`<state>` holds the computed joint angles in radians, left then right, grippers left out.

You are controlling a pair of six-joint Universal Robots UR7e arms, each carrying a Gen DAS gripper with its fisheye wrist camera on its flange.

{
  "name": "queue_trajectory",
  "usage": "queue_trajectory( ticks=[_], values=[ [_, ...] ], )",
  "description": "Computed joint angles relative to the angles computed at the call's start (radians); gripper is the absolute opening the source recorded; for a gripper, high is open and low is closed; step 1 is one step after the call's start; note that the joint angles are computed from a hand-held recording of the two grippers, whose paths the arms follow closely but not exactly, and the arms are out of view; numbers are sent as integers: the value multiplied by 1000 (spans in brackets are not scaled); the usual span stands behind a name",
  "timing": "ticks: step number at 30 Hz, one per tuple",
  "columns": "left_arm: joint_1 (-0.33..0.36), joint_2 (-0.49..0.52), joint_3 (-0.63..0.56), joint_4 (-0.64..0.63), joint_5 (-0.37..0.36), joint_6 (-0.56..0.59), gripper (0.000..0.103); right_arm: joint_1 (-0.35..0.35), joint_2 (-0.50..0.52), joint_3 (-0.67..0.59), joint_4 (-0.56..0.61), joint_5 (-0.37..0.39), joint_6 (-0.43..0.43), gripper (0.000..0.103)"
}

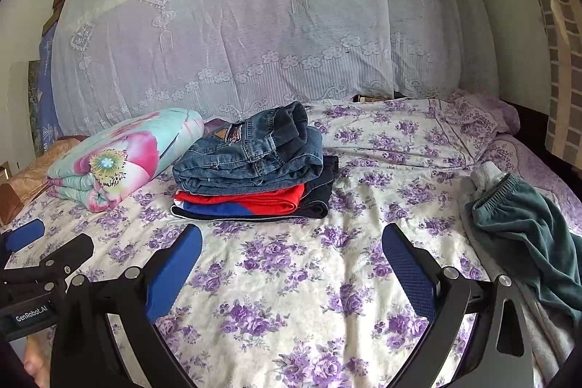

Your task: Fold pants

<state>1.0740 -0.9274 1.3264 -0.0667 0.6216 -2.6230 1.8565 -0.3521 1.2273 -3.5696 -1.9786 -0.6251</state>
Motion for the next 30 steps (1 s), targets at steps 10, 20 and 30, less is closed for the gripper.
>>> queue_trajectory(
  ticks=[10,20,30],
  values=[
    [-1,1,4,0,2,16,98,3,5,-2,3,-5,-15,100],
    [0,5,-1,18,4,6,98,4,5,-2,4,-7,-16,100],
    [-1,2,7,12,14,19,98,4,6,-2,3,-7,-15,100]
  ],
)
